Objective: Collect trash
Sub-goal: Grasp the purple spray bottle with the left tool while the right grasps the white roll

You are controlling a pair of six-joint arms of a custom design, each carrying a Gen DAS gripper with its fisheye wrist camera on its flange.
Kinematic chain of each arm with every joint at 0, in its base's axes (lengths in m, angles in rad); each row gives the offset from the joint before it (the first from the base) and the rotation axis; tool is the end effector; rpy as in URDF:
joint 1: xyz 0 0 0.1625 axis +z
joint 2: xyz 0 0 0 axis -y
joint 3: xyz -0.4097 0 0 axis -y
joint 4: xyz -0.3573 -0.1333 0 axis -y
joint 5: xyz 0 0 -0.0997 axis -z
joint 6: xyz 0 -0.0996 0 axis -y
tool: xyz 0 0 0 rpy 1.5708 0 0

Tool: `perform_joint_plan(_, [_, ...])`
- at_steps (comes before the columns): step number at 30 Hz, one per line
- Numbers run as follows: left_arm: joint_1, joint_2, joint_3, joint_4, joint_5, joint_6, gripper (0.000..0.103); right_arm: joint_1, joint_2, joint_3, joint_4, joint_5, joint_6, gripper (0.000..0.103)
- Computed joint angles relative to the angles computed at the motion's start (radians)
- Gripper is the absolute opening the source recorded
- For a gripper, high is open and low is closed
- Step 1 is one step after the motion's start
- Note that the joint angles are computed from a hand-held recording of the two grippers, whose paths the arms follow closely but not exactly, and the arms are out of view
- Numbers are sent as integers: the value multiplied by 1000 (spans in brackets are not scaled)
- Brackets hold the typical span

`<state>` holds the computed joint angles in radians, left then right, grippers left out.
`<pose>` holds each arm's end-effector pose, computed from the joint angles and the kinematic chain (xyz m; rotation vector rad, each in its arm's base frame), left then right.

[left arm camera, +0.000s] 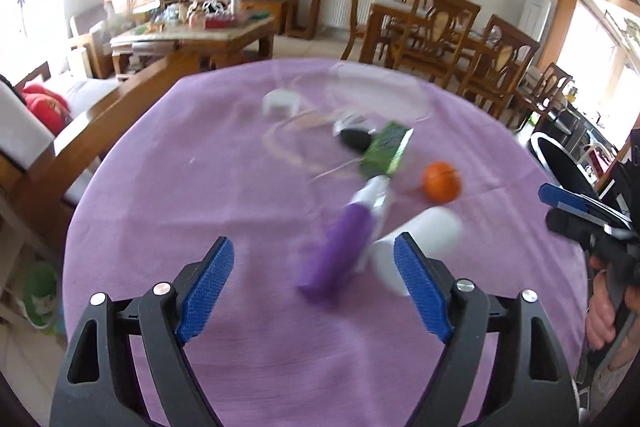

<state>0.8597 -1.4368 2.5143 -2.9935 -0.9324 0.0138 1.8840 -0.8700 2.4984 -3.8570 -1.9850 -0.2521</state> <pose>-0.0791 -0.3870 0.2123 0.7718 2.4526 -0.7104 0.2052 -0.3311 0.1077 0.5483 -2.5589 0.9072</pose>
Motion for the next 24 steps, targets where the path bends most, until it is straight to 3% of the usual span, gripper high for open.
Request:
perform_joint_plan(2, [29,-13,-9,22,-25,20,79,40,60,-66,74,-28,12,82])
perform_joint_plan(5, [42,-3,-27,58,-5,38,79,97,139,-165,173,-100,29,82])
perform_joint_plan(8, [80,-21,-39,74,-55,59,79,130,188,-245,271,-160,52,82])
perform_joint_plan(11, [75,-29,-34,86,-31,64,78,146,225,-302,327,-198,57,82])
perform_joint_plan(13, [95,-33,-47,90,-49,66,78,136,228,-303,329,-205,44,66])
perform_joint_plan(14, [97,-37,-49,100,-57,63,78,135,230,-318,364,-232,55,52])
perform_joint_plan(24, [22,35,-50,92,-21,142,78,43,113,-187,213,-92,79,50])
